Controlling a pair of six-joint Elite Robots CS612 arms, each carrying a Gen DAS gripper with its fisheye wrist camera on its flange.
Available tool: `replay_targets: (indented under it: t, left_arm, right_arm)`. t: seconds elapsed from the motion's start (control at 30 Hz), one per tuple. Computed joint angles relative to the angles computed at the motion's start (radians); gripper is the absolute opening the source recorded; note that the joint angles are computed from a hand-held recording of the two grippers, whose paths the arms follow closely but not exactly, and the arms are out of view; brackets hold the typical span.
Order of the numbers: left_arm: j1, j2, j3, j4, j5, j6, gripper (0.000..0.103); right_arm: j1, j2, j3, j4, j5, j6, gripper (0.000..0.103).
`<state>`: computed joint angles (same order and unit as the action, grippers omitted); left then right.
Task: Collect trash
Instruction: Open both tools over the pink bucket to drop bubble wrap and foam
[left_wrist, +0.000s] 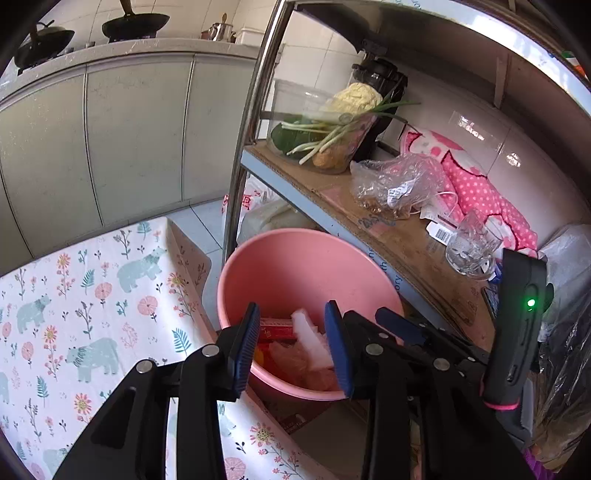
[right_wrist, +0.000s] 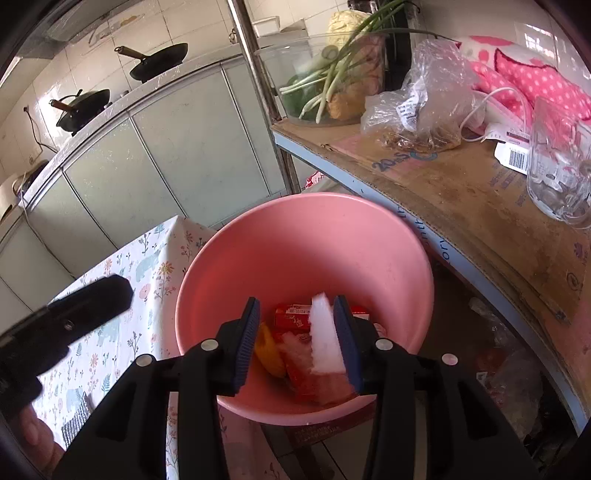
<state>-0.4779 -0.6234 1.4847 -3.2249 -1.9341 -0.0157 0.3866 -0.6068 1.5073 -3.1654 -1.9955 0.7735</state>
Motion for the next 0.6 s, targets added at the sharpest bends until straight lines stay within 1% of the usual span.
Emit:
replay_targets:
  t: [0.2,0.4,0.6]
  left_arm:
    - [0.015,-0.023,0.028,-0.043,-0.020,-0.021,0.036]
    - [0.030,-0.049,0.064,-0.074,-0.025,-0.021,0.036]
    - [0.041,-0.074,0.108,-0.135,-0.043,-0.035,0.036]
  right_arm:
    - [0.015,-0.010,0.001,-0.021,-0.041,-0.033,0.042]
    - [0.034,-0.023,0.011,-0.051,-0.068,-0.063,0.042]
    - [0.054,-0.026,0.008,-0.071,-0.105,-0.110,0.042]
